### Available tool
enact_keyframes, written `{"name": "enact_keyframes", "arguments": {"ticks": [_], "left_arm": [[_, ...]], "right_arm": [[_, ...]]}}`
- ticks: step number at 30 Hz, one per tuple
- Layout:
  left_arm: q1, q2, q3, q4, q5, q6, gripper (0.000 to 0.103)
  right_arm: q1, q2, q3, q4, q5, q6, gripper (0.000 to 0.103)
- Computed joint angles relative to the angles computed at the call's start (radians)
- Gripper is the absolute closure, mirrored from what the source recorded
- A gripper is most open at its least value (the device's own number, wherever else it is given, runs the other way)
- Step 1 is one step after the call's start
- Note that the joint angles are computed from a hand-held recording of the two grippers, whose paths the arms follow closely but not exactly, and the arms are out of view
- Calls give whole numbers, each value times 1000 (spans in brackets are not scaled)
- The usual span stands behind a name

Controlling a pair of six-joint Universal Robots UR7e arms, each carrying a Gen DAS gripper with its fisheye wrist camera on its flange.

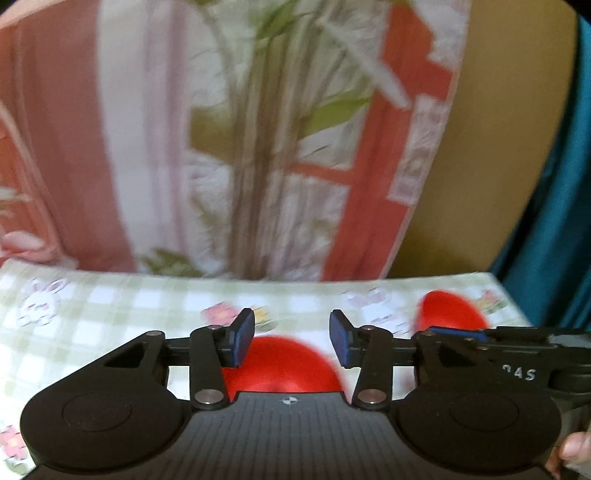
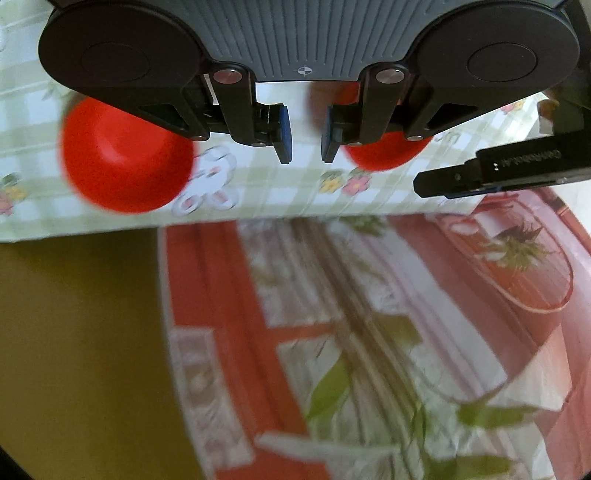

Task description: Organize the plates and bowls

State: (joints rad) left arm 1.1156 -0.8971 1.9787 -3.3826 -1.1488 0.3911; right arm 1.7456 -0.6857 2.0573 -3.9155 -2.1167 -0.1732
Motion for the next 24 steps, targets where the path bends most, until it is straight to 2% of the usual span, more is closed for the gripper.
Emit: {"name": "enact_keyframes", "arguments": {"ticks": [5, 8, 16, 24], "left_arm": [[-22, 48, -18, 25, -76, -8, 50], [-33, 91, -39, 55, -102, 14, 50], [-50, 195, -104, 125, -109, -33, 50], [-44, 256, -152, 162, -74, -64, 52]], "right_arm": [[-12, -7, 52, -189, -81, -99, 85], [-33, -6, 77, -276, -112, -158, 80], [-123, 4, 121, -381, -138, -134, 79], [-175, 17, 133, -397, -94, -92, 79]]}}
